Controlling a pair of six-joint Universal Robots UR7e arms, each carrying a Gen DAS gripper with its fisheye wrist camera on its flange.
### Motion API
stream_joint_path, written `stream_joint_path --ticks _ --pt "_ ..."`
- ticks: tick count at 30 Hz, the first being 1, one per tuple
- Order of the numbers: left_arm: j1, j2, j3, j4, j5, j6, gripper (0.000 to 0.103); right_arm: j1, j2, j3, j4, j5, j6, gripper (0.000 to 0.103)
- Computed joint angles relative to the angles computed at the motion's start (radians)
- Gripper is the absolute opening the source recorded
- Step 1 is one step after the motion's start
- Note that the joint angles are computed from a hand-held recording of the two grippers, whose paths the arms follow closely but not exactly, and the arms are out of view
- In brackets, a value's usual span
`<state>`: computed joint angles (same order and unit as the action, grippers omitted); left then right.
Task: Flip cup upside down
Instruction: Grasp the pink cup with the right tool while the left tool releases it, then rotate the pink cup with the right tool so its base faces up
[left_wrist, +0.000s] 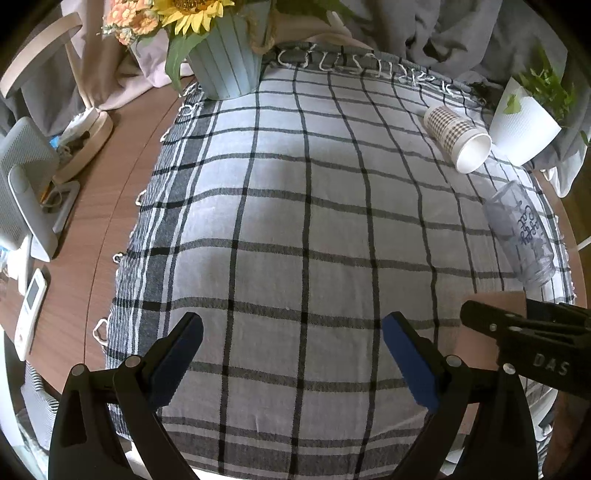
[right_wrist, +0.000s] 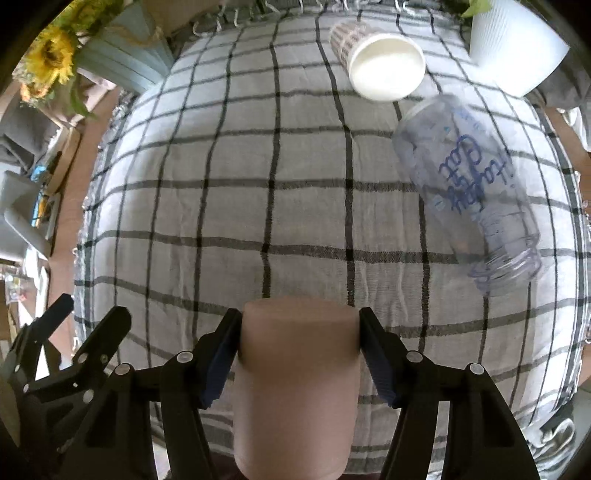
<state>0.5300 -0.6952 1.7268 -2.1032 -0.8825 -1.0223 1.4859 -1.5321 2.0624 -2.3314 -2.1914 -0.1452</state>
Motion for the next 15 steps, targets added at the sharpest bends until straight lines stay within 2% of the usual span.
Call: stream_joint_path --ticks 5,15 --pt "-0.006 -0.01 -0.003 0.015 0.025 -0.008 0.1 0.031 -0.033 0.018 -0.091 0.006 -0.051 0.063" --pt "-0.012 -0.019 -0.005 0.041 0.056 -0.013 0.1 0.091 0.022 0.032 -0.308 -0.017 -0.168 0.063"
